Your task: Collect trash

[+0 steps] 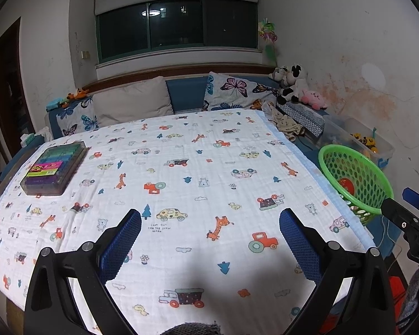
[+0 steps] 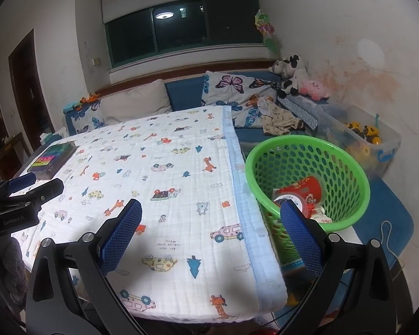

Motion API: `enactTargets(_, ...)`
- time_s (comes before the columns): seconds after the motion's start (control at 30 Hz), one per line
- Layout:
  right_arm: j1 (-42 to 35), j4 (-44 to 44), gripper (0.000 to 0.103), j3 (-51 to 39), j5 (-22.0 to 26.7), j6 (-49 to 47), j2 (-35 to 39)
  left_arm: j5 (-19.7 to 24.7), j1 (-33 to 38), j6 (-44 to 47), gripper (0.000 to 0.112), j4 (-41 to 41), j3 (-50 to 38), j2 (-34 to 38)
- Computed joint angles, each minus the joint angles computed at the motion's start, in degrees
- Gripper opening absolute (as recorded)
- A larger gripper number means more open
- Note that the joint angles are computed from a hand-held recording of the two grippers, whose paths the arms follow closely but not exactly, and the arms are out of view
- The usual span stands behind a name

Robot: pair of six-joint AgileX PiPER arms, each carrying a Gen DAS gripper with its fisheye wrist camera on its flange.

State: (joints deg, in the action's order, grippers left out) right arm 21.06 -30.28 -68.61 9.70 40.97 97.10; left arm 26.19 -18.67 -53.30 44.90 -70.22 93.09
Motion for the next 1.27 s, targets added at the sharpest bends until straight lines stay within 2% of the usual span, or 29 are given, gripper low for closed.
enactTargets(0.73,-0.17,0.71,0.099,0.28,-0.73,-0.53,0.41,-0.39,-0.27,-1.12,0.096,0.75,1.08,-0.33)
enactTargets(0.93,-0.12,-0.27,0.099,0.54,-1.02,0.44,0.51,-0.4,-0.61,-3.44,0.096,2.96,1.62,-0.45)
enactTargets(1.27,0.02,-2.66,0.099,1.2,-2.02,3.16,1.05,-0.51,-0.49,-2.5,0.096,2.12,1.57,-0.33)
